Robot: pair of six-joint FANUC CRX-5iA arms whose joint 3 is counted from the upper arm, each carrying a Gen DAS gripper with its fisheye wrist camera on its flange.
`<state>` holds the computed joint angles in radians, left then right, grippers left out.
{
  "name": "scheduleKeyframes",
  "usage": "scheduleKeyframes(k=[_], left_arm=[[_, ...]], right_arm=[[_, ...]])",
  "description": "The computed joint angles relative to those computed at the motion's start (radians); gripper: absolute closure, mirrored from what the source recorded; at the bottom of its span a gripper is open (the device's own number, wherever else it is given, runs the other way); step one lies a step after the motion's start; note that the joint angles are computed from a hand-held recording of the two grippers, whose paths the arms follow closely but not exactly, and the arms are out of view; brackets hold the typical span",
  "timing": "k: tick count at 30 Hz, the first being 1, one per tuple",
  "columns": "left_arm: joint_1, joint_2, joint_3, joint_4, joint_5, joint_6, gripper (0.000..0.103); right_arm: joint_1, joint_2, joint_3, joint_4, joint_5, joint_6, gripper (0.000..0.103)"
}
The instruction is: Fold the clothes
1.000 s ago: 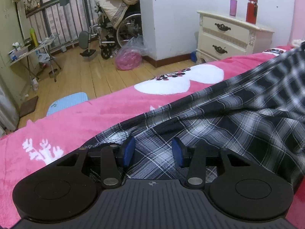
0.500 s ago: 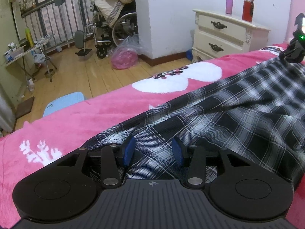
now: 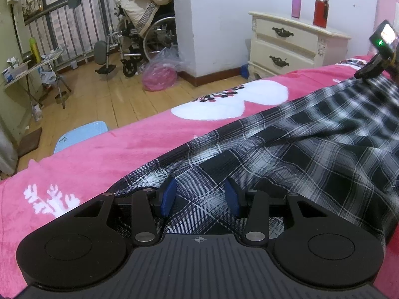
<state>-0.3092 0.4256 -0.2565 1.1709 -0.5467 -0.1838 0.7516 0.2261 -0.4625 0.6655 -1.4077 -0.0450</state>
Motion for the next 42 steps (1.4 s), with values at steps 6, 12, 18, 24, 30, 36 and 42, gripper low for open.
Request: scheduleKeyframes(k=[6,12,18,24,30,36,42], left_arm=[[0.015,0.005,0.031,-0.074,-0.033,0.102,0.058],[0.033,0.000,0.061,-0.166,-0.081,0.222,0.053],[0.045,-0.008,0.105,-0.295,-0.127,0.328,0.053],[0.047,-0.023,0.196,-0.510,-0.182,0.475,0.053],[0.022,-0.004,0.361,-0.729,-0.303,0.719,0.053],[-0.005,-0.051,0.363,-0.807,-0.315,0.883,0.053],[-0.015,-0.105,0.296,-0.810,-0.288,0.885,0.053]], right_arm=[[0.144,-0.190,0.012,-0.054,-0.155,-0.170,0.085],[0.458,-0.265,0.136,-0.156,-0.475,-0.430,0.078],[0.698,-0.091,0.366,-0.346,-0.694,-0.853,0.076],[0.720,0.140,0.559,-0.347,-0.754,-1.145,0.075],[0.653,0.167,0.536,-0.123,-0.640,-1.053,0.075],[0.617,0.238,0.581,-0.018,-0.501,-0.926,0.075],[0.635,0.244,0.590,-0.017,-0.520,-0.945,0.075]])
